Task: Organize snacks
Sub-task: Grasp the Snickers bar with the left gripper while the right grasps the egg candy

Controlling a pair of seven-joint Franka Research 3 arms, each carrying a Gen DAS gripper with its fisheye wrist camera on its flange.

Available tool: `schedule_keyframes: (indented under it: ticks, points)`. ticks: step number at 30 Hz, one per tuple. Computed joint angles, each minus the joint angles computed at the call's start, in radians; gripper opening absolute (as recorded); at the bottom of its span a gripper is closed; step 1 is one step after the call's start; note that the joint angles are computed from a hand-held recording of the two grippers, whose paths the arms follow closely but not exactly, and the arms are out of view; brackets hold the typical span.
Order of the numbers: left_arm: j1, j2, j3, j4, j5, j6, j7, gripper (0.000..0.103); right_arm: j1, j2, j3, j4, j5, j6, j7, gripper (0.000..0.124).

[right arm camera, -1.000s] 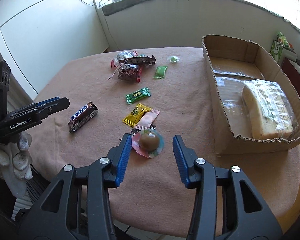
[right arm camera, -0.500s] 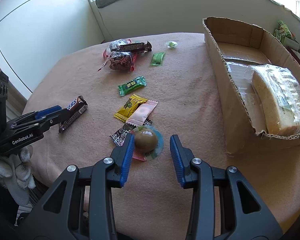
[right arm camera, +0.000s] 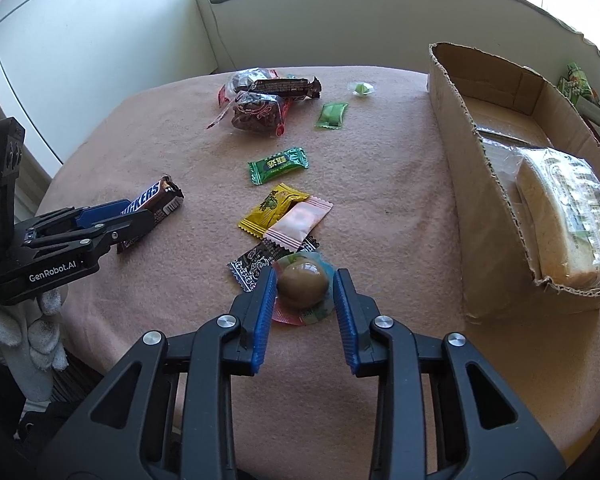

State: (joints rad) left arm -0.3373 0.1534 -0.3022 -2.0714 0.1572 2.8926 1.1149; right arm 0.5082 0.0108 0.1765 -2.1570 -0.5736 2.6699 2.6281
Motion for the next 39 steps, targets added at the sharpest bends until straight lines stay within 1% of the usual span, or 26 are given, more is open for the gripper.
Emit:
schedule_keyframes:
  ticks: [5, 7, 10, 11, 19, 31, 34, 36, 39]
  points:
    - [0.001, 0.011, 0.0, 0.01, -0.001, 0.006, 0.002, 0.045, 0.008, 0.011, 0.0, 0.019, -0.004, -0.02, -0.026, 0.029]
    - [0.0, 0.013, 0.0, 0.01, 0.001, 0.01, 0.0, 0.042, 0.009, 0.01, -0.001, 0.018, -0.002, -0.018, -0.03, 0.028]
    - [-0.008, 0.014, 0.009, 0.009, 0.025, 0.016, -0.024, 0.028, 0.008, 0.008, -0.003, 0.013, 0.009, -0.008, -0.037, 0.028]
    - [-0.009, 0.013, 0.01, 0.008, 0.029, 0.016, -0.03, 0.027, 0.008, 0.007, -0.004, 0.012, 0.009, -0.006, -0.037, 0.028]
    - [0.001, 0.007, 0.001, -0.001, 0.01, 0.022, -0.033, 0.027, 0.003, -0.004, -0.002, -0.002, 0.015, 0.023, -0.032, 0.028]
    - [0.005, -0.015, -0.006, -0.013, -0.021, 0.038, -0.021, 0.027, -0.009, -0.028, 0.007, 0.0, -0.01, 0.025, -0.021, 0.027]
    - [0.002, -0.013, -0.009, -0.001, -0.029, 0.045, -0.017, 0.027, -0.019, -0.048, 0.012, -0.003, -0.032, 0.03, -0.01, 0.027]
    - [0.0, -0.008, -0.015, 0.013, -0.036, 0.05, -0.007, 0.027, -0.029, -0.059, 0.017, 0.001, -0.055, 0.018, -0.005, 0.027]
    - [-0.007, 0.005, -0.022, 0.041, -0.037, 0.056, 0.006, 0.027, -0.049, -0.082, 0.018, -0.005, -0.057, 0.031, -0.008, 0.027]
